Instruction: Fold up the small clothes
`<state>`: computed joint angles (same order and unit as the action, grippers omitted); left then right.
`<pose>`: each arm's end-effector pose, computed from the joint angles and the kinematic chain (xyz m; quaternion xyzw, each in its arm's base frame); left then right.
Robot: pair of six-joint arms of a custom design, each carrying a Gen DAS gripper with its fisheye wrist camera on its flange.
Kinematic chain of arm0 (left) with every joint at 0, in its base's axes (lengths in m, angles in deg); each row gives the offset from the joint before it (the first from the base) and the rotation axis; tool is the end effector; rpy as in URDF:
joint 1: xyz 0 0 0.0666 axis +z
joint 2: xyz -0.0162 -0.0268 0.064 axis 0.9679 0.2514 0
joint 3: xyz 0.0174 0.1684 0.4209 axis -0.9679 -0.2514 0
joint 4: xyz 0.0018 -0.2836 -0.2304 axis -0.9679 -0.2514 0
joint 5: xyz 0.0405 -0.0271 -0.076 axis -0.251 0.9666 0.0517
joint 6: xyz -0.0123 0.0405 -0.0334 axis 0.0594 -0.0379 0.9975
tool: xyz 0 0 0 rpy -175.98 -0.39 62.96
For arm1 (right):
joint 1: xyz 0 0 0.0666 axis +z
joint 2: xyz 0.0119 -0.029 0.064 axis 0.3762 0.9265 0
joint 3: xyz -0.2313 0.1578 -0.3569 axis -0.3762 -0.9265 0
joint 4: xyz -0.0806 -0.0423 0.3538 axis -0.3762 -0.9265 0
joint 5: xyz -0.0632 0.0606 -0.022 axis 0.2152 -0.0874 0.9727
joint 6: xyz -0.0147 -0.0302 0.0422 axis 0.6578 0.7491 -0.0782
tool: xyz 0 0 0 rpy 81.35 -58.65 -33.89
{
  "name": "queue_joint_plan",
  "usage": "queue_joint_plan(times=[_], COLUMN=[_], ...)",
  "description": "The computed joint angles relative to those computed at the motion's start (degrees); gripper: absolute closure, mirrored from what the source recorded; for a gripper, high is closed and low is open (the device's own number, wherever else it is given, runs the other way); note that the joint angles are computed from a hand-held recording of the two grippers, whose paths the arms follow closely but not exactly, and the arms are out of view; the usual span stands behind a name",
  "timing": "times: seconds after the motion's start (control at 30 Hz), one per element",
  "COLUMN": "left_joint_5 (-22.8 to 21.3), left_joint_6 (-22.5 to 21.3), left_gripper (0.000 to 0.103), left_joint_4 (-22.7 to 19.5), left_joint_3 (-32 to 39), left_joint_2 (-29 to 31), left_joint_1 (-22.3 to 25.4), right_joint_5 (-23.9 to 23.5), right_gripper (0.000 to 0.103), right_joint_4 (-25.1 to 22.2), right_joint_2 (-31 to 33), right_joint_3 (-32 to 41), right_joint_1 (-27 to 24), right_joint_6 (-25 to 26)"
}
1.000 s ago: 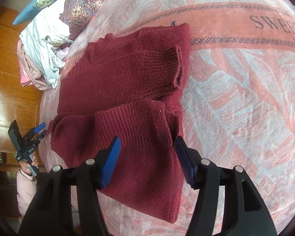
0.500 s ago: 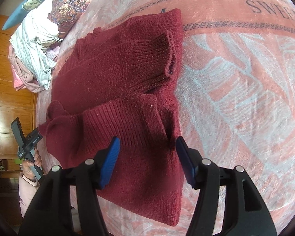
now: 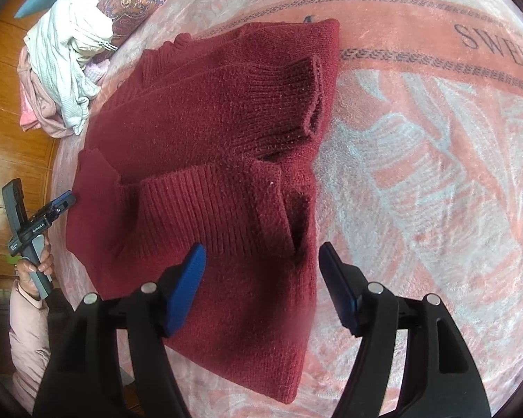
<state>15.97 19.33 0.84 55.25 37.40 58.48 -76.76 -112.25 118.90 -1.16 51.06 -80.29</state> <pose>0.4871 -0.1609 0.3225 0.3495 0.9131 -0.1546 0.1424 0.1926 0.1108 0.3165 0.2654 0.9394 0.1881 0.1081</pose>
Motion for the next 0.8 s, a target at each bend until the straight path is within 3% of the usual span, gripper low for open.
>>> queue_joint_plan(times=[0.1,0.13,0.2,0.27,0.33,0.37,0.43,0.53,0.67,0.7,0.77,0.8], left_joint_5=[-0.5,-1.6,-4.1,-4.6,-4.4,-3.1,-1.1,-0.4,-1.9,-2.9,-3.5,-4.2], left_joint_6=[-0.4,-0.7,-1.3,-1.3,-0.3,0.6,2.6,1.2,0.0,-0.1,-0.1,0.0], left_gripper=[0.031,0.038,0.055,0.078,0.091,0.092,0.093,0.093,0.09,0.085,0.056,0.052], left_joint_4=[0.0,0.4,1.6,2.7,2.8,2.3,2.8,3.0,2.3,1.6,1.5,2.0], left_joint_3=[-0.5,-0.9,-1.7,-2.1,-1.8,-1.3,-1.1,-1.4,-1.3,-1.0,-0.9,-1.3], left_joint_2=[0.0,-0.1,-0.5,-0.6,-0.4,-0.2,-0.4,-1.1,-0.7,-0.2,0.3,0.1], left_joint_1=[-1.0,-1.4,-1.9,-1.3,-0.3,0.4,1.6,1.4,0.3,0.0,-0.5,-0.8], right_joint_5=[-1.0,-0.7,0.4,0.8,2.5,2.9,2.7,2.0,0.6,0.4,0.5,0.3], right_gripper=[0.04,0.046,0.065,0.096,0.096,0.096,0.097,0.096,0.077,0.076,0.074,0.073], right_joint_4=[1.2,0.7,-0.1,-1.0,-1.7,-2.0,-1.8,-1.4,-0.8,-0.5,-0.6,-0.4], right_joint_2=[1.6,2.2,3.2,3.9,3.5,3.2,1.8,1.3,2.7,3.0,3.4,3.6], right_joint_3=[0.1,0.5,1.4,2.0,2.3,2.4,2.2,1.7,1.1,1.2,1.3,1.3], right_joint_1=[-0.1,0.3,1.3,1.8,2.3,2.2,1.6,0.8,0.2,0.3,0.6,0.7], right_joint_6=[1.4,2.1,3.2,3.1,2.9,2.8,2.7,3.3,3.0,3.2,3.5,3.5])
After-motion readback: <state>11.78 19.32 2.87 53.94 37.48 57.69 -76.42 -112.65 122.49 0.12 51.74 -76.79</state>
